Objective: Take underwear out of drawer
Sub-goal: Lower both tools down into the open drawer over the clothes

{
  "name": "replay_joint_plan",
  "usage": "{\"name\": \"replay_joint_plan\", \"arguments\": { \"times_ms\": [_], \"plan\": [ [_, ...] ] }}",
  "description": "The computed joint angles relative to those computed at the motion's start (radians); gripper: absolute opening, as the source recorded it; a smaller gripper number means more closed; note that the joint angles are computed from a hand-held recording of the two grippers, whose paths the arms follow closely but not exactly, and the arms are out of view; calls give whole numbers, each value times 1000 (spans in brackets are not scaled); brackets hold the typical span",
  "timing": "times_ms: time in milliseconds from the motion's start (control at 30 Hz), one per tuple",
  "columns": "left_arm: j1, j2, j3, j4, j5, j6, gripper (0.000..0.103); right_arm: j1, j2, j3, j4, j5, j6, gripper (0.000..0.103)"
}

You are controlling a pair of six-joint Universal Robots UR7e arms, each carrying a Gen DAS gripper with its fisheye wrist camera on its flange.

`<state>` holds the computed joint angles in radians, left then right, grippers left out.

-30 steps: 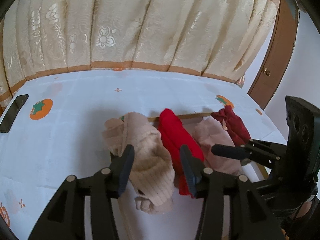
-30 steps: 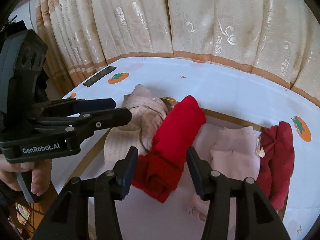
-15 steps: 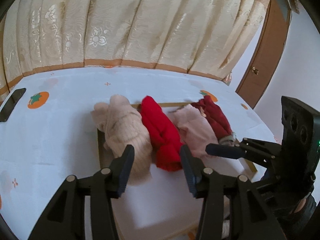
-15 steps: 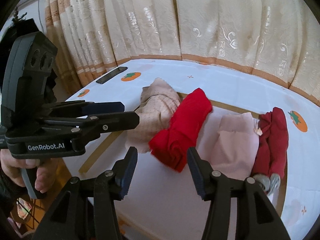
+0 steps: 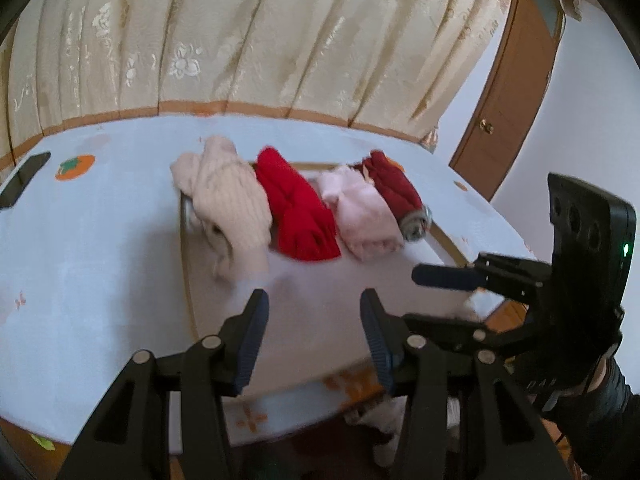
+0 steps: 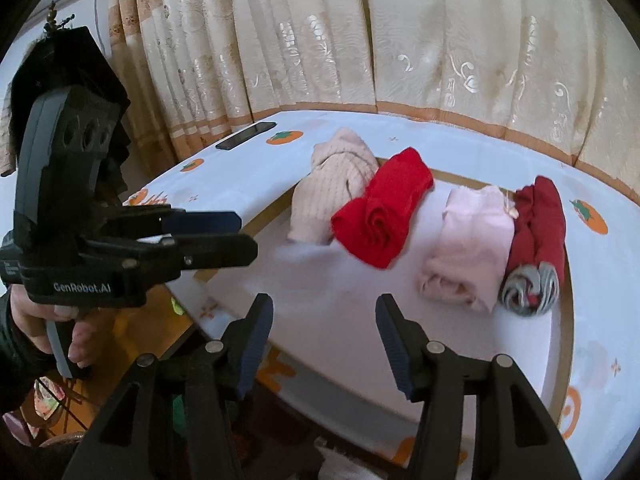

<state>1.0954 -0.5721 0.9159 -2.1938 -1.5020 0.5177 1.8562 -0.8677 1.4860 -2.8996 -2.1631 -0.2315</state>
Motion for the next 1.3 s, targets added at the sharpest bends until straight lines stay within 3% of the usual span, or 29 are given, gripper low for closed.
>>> {"name": "replay_joint_plan", "arguments": {
  "times_ms": [467,700,1100,1300],
  "plan": [
    [22,-141,255,-62,5,31,48,32,-69,206,-90,5,58,58],
    [29,-194,355,-90,38,79,48,54,-94,303,-131,-39,72,58],
    [55,-209,417,-75,163,104,48,29,-132,446,-161,-134,119,58],
    [53,-197,417,-30,236,113,48,3,-160,485,-139,-140,140,58]
  ]
}}
